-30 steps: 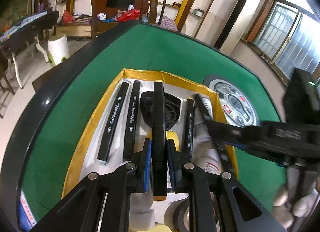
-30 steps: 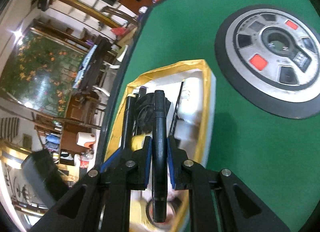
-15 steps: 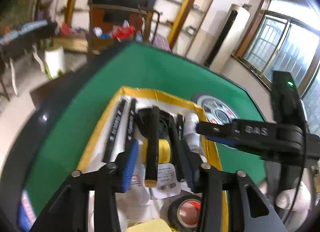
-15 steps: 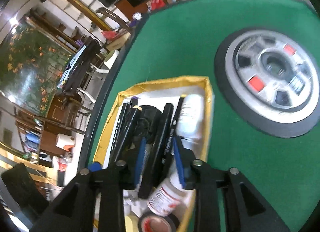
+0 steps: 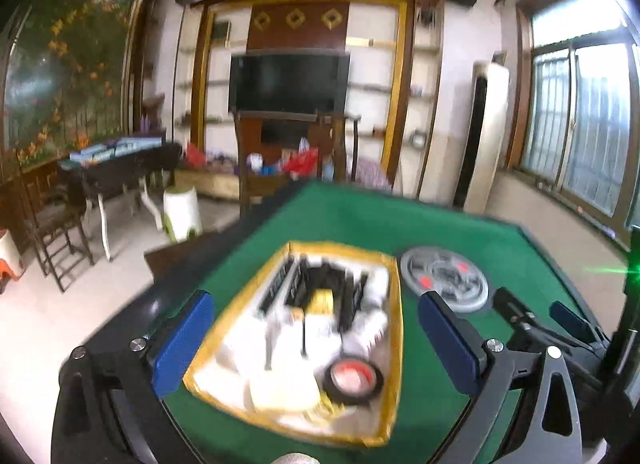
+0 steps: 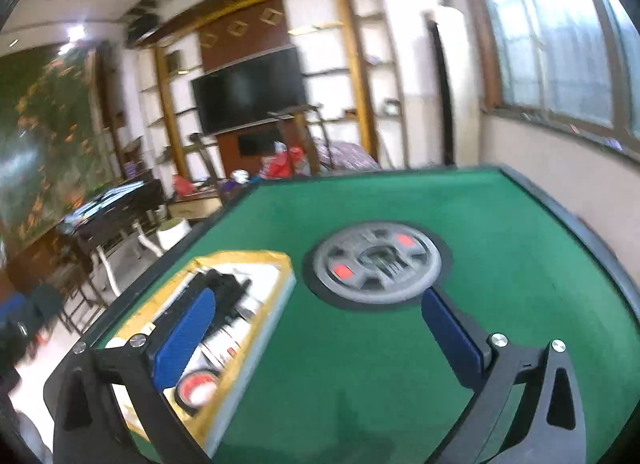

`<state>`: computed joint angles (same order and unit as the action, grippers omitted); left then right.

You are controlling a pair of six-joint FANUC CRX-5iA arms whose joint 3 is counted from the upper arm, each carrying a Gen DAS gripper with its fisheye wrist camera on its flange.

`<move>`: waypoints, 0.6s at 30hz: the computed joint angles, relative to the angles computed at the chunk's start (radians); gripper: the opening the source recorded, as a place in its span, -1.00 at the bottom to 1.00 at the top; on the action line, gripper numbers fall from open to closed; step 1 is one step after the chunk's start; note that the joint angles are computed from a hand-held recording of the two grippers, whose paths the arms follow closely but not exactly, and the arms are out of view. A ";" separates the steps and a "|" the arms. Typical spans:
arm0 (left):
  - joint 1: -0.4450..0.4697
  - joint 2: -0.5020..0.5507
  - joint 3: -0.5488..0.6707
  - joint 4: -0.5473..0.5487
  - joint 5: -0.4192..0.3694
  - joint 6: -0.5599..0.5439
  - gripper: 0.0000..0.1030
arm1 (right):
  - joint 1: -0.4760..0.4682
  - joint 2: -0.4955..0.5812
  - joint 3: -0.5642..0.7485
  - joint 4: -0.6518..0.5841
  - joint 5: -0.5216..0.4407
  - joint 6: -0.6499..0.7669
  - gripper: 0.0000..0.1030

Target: Organize rigid objects

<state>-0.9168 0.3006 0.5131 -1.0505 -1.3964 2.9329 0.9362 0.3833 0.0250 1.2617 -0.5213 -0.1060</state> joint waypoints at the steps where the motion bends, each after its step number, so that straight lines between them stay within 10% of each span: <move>1: 0.000 0.016 0.022 0.011 -0.024 -0.010 0.99 | 0.005 -0.009 -0.010 -0.036 -0.024 0.010 1.00; 11: 0.041 0.018 0.033 0.160 0.081 -0.069 0.99 | 0.031 -0.078 -0.151 0.133 -0.131 -0.045 1.00; 18: -0.012 0.098 0.145 0.110 -0.043 -0.172 0.99 | 0.070 -0.071 -0.149 0.072 -0.154 0.082 1.00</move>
